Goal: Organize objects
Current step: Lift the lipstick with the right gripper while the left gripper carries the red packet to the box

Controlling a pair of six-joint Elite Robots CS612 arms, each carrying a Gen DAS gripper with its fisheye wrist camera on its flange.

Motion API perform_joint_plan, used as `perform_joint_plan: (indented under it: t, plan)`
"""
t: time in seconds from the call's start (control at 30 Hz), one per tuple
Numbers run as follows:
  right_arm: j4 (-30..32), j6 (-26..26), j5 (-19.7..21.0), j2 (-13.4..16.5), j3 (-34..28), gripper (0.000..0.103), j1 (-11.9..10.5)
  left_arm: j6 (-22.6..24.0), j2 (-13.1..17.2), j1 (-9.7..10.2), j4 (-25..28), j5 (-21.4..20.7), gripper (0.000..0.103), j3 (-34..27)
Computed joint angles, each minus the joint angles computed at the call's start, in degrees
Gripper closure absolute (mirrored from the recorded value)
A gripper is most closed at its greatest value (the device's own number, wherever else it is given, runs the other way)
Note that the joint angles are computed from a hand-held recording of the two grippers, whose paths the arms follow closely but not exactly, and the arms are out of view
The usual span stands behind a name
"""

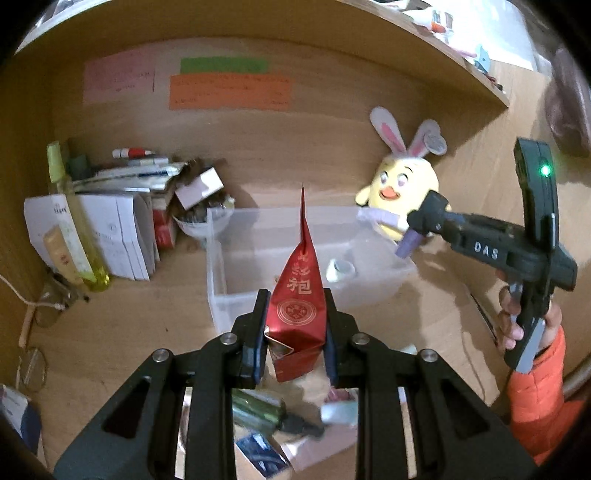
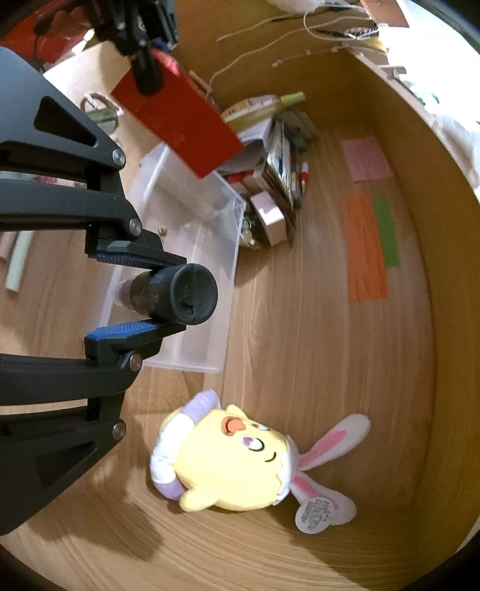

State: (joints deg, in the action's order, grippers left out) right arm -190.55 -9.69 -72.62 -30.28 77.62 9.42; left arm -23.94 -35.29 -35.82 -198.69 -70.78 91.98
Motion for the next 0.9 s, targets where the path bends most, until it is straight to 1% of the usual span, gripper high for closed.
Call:
perform_joint_plan:
  t: [0.07,0.17,0.3,0.5,0.57,0.7,0.8,0.9]
  plan:
    - [1.53,-0.33,-0.62,0.50,-1.15,0.080,0.01,-0.18,0.34,0.31,0.69,0.37,0.078,-1.01]
    - [3.77,-1.25,-1.66,1.26,-2.74,0.080,0.10,-0.76,0.93,1.03,1.97,-0.30,0.078,-2.68]
    - [6.53,-2.51,-3.35,2.31,-4.71,0.080,0.33,-1.13,1.94,1.65,4.32,0.39,0.078,-5.11]
    - [10.25,-4.07,-4.91,3.84,-7.47,0.080,0.69,-2.25,3.70,2.86,8.60,-0.72,0.078,-8.89]
    - [11.06,-4.57,-5.62,4.30,-8.22,0.080,0.84,-2.27,4.26,3.12,10.02,-0.59,0.078,-10.03]
    - [12.80,-6.17,-6.87,4.87,-9.16,0.080,1.12,-2.19,5.33,3.72,12.56,-1.67,0.078,-12.26]
    - [14.63,-7.62,-7.15,5.36,-10.09,0.080,1.34,-2.09,5.97,4.03,14.07,-2.02,0.078,-13.63]
    - [16.04,-8.82,-8.49,5.86,-10.94,0.080,1.81,-1.87,6.55,4.23,15.73,-2.29,0.078,-15.03]
